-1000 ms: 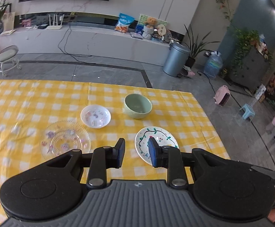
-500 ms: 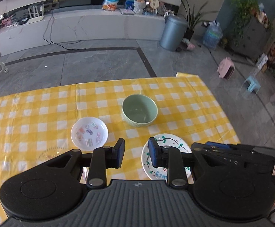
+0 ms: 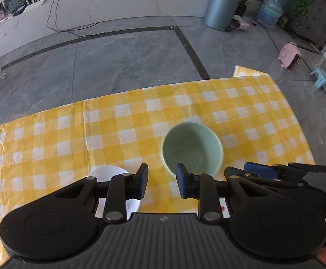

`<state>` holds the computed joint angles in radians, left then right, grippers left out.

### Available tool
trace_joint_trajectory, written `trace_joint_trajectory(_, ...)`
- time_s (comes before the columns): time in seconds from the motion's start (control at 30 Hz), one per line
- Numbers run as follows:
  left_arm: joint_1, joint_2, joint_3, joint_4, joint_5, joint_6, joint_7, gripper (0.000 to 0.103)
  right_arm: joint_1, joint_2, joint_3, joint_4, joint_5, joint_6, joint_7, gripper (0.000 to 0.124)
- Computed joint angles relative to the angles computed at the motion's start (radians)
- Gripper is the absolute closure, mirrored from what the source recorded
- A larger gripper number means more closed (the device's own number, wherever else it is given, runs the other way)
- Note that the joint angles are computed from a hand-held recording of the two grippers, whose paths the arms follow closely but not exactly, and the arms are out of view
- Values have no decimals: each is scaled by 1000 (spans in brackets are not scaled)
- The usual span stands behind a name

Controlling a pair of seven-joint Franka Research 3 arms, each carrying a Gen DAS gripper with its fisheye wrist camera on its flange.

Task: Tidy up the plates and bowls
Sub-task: 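Move the left gripper to the pale green bowl and grasp its rim, then carry the green bowl with the left gripper and lower it into the steel bowls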

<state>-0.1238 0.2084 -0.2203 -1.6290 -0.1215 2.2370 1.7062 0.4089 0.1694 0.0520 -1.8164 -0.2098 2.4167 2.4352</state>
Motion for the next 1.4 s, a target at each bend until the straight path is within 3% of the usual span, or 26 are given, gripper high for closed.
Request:
trace_joint_trajectory(0.17, -5, 90, -3, 68, 3, -1, -32, 72, -8, 91, -13, 85, 42, -33, -23, 93)
trace_joint_trajectory(0.43, 3, 178, -19, 126, 4, -38, -72, 73, -13, 161, -30, 134, 125, -20, -56, 108)
trace_joint_trajectory(0.73, 5, 198, -25, 138, 6, -45, -93, 95, -7, 180, -43, 144, 153, -18, -56, 115)
trace_joint_trajectory(1.0, 11, 143, -22, 99, -2, -48, -122, 96, 11, 164, -47, 148, 124, -40, -19, 116)
trace_joint_trajectory(1.4, 17, -118, 16, -94, -19, -74, -150, 96, 42, 17, 6, 90, 101, -96, 20, 116)
